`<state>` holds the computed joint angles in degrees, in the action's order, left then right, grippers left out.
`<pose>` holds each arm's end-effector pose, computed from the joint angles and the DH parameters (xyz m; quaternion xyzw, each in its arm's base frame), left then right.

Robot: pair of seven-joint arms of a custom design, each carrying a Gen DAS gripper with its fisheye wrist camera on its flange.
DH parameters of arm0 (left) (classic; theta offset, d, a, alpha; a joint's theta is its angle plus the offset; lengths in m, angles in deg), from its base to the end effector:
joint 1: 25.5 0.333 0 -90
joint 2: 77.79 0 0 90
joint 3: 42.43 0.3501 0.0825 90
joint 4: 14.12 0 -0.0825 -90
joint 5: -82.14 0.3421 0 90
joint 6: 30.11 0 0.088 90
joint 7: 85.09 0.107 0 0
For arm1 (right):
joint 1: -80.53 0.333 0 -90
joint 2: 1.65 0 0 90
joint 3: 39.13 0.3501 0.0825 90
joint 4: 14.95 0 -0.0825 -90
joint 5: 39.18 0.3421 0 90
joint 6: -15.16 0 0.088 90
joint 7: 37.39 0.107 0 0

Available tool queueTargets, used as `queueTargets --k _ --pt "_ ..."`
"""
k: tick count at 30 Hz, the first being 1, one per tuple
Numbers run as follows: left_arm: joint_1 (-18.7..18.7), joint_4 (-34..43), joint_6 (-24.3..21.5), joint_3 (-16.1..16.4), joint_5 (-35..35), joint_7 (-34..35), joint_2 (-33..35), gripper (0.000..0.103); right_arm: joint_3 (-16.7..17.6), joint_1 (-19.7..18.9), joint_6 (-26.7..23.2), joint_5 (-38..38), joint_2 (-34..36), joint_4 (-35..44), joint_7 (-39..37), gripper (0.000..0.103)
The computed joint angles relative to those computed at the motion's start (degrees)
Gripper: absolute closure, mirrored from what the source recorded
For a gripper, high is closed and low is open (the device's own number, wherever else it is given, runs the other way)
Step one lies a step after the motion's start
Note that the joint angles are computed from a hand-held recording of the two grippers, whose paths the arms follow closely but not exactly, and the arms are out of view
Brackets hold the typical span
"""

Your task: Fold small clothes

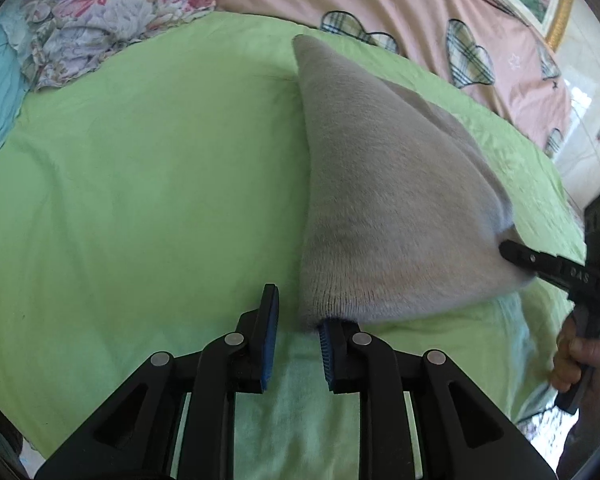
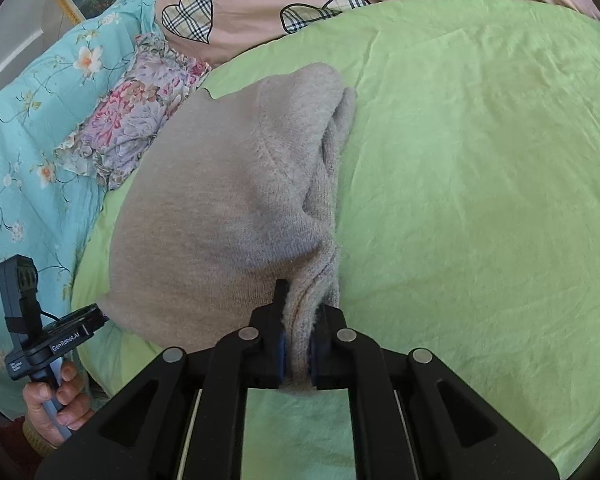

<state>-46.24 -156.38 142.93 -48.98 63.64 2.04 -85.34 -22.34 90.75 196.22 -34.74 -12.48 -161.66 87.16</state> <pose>0.4275 -0.1959 0.4767 -0.6249 0.7071 -0.3132 0.1069 0.4027 0.2044 0.4876 -0.5880 0.7134 -0.1052 0.3664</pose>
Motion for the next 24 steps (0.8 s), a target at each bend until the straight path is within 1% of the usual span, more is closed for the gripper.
queueTargets --k 1,2,3,4,5,6,7,8,9,10,11,12,13,14,15,16,17,18,19,20,21,23,24 --pt "-2.5 -0.5 -0.2 2.1 -4.5 4.7 -1.1 0.083 -2.2 2.6 -0.2 1.8 -0.5 -0.3 -1.0 0.087" --pt "-5.7 -1.0 -0.4 4.8 -10.0 10.7 -2.3 0.083 -2.7 3.2 -0.6 2.9 -1.2 -0.2 -1.1 0.085" --pt "-8.1 -1.1 -1.1 7.1 -14.8 15.9 -3.4 0.083 -2.7 3.0 -0.6 3.3 -2.0 -0.3 -0.8 0.082" --pt "-8.5 -0.9 -2.0 7.7 -16.6 18.2 -4.0 0.083 -3.5 3.6 0.2 4.2 -2.6 -0.6 -1.2 0.079" --pt "-8.2 -0.3 -3.0 8.0 -17.7 19.8 -4.4 0.083 -5.1 5.0 1.4 5.7 -3.1 -0.7 -2.1 0.076" --pt "-8.3 0.8 -3.8 8.5 -19.6 21.8 -4.4 0.083 -5.2 4.5 2.0 6.3 -3.2 -0.5 -2.5 0.068" --pt "-8.1 1.9 -4.0 8.5 -21.0 23.1 -4.1 0.083 -3.8 2.2 1.9 6.0 -2.9 0.5 -2.3 0.062" --pt "-7.4 3.5 -3.9 8.1 -21.6 23.6 -3.4 0.082 -1.3 -1.5 1.3 4.8 -2.2 1.9 -1.7 0.061" --pt "-6.9 5.3 -4.1 8.0 -22.8 24.5 -2.5 0.08 0.1 -3.9 1.0 3.2 -1.1 3.4 -0.7 0.06" --pt "-7.1 7.7 -5.4 8.6 -25.5 26.6 -1.4 0.078 -0.1 -4.2 1.2 3.0 0.3 4.9 -0.9 0.06" --pt "-6.8 9.8 -6.9 8.8 -27.6 28.3 -0.3 0.069 -1.8 -2.6 1.7 4.5 2.2 6.5 -2.2 0.059" --pt "-6.2 12.4 -7.9 8.8 -28.7 29.1 1.5 0.062 -4.6 0.3 2.1 6.0 3.8 8.1 -3.4 0.058" --pt "-5.4 14.1 -8.1 8.2 -28.5 29.0 2.8 0.058 -7.1 3.1 2.2 8.5 5.5 9.7 -5.5 0.056" --pt "-4.4 16.7 -9.0 7.7 -27.6 28.4 5.0 0.051 -9.3 5.7 1.8 11.9 7.2 11.7 -8.6 0.054" --pt "-3.5 19.0 -10.7 7.4 -27.5 28.2 6.8 0.048 -10.1 6.5 1.2 13.5 8.5 13.3 -10.2 0.049" --pt "-2.5 21.9 -12.9 7.1 -27.7 27.9 8.9 0.047 -10.7 7.4 0.2 16.4 10.2 15.5 -13.3 0.045" --pt "-1.3 25.3 -15.7 6.8 -28.3 28.0 11.3 0.045 -10.9 7.6 -0.8 18.4 11.0 16.8 -15.6 0.044" --pt "-0.1 28.3 -18.0 6.3 -28.8 28.3 13.6 0.038 -11.0 7.6 -1.7 20.8 11.8 18.0 -18.1 0.043" --pt "0.7 30.4 -19.0 5.8 -28.1 27.6 15.3 0.033 -10.8 7.5 -2.4 23.2 12.7 19.2 -20.4 0.043" --pt "1.1 32.4 -19.3 5.5 -26.0 25.5 17.3 0.026 -10.3 7.0 -3.3 26.6 13.8 20.8 -23.6 0.043" --pt "1.8 34.4 -20.2 5.0 -25.1 24.6 19.1 0.022 -10.0 6.6 -4.0 28.9 14.6 21.8 -25.8 0.043" --pt "3.6 39.5 -24.0 4.0 -24.0 22.3 23.3 0.021 -9.1 5.5 -5.4 34.0 16.0 23.8 -30.4 0.043" --pt "5.2 42.5 -26.5 3.0 -25.1 22.0 25.6 0.02 -8.5 4.8 -6.3 37.0 16.8 24.8 -33.0 0.043"
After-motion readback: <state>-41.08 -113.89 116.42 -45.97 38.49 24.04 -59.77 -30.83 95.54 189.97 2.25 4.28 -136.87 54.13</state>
